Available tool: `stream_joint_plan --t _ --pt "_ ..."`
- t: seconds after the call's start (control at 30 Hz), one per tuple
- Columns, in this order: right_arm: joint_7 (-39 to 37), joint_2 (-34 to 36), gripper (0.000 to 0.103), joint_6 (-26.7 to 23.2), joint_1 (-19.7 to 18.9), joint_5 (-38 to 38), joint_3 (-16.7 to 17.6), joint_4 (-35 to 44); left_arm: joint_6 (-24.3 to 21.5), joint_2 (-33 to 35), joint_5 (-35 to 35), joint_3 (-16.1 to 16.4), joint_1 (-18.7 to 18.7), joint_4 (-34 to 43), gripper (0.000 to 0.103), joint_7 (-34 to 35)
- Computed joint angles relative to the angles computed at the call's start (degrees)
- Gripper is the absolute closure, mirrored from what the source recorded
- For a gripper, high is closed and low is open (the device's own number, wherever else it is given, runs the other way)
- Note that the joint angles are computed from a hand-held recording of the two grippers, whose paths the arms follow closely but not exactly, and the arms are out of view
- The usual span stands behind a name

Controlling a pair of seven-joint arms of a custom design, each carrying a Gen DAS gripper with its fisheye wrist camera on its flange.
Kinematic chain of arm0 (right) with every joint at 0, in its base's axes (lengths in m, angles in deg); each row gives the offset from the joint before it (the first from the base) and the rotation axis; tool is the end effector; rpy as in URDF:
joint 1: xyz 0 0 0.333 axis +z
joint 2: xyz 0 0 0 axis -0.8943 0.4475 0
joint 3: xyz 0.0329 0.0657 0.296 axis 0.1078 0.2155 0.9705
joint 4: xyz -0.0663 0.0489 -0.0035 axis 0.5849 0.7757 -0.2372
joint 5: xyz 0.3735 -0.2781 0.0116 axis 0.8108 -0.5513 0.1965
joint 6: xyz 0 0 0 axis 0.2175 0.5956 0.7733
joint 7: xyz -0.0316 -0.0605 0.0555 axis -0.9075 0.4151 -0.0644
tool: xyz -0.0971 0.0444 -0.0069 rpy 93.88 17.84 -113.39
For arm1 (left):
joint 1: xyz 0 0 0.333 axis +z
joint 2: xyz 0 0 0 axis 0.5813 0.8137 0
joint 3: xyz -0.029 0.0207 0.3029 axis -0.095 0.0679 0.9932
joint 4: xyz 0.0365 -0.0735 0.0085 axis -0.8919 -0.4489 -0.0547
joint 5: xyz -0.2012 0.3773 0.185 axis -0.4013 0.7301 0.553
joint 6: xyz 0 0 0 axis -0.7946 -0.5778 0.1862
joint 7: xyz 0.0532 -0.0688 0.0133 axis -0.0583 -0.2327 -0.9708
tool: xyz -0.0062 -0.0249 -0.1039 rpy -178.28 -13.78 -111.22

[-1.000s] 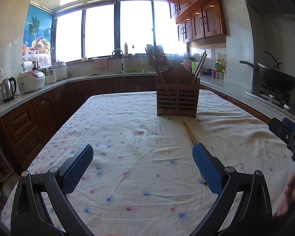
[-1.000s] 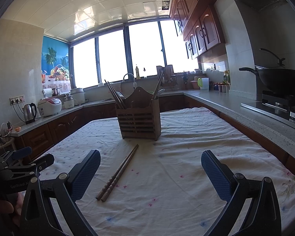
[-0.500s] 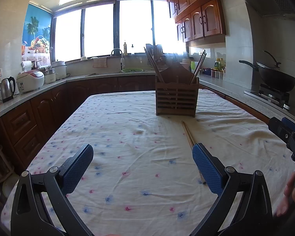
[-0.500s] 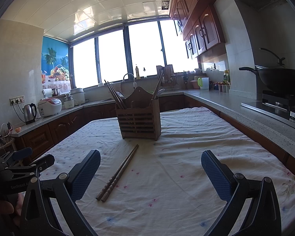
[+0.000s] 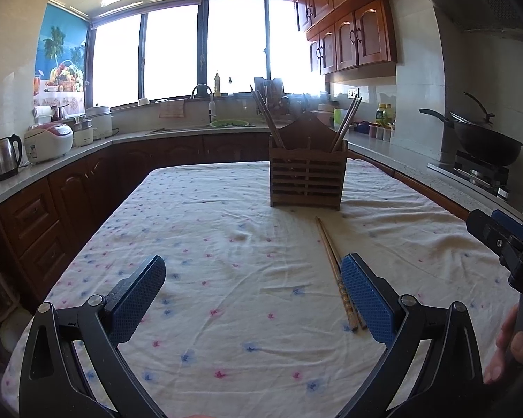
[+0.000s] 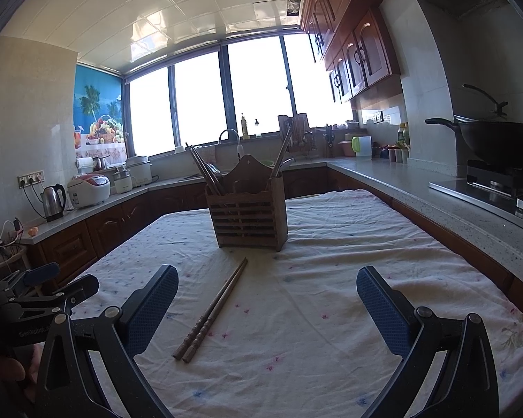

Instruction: Organize utensils

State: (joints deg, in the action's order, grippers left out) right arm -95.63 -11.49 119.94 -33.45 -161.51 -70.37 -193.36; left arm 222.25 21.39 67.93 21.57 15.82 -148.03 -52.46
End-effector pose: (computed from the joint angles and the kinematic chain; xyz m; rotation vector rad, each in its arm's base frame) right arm 0.5313 0.4100 0.4595 -1.1939 1.5522 -1.1433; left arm 0.6160 -0.3814 0.4766 -1.2324 1.8170 -1.2073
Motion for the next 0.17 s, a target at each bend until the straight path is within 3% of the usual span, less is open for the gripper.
stream_joint_plan --t 0.17 --pt "-0.59 0.96 0.0 0.48 0.16 0.63 -0.16 1.16 0.62 0.96 -6.92 -0.65 0.53 0.34 0.0 6.78"
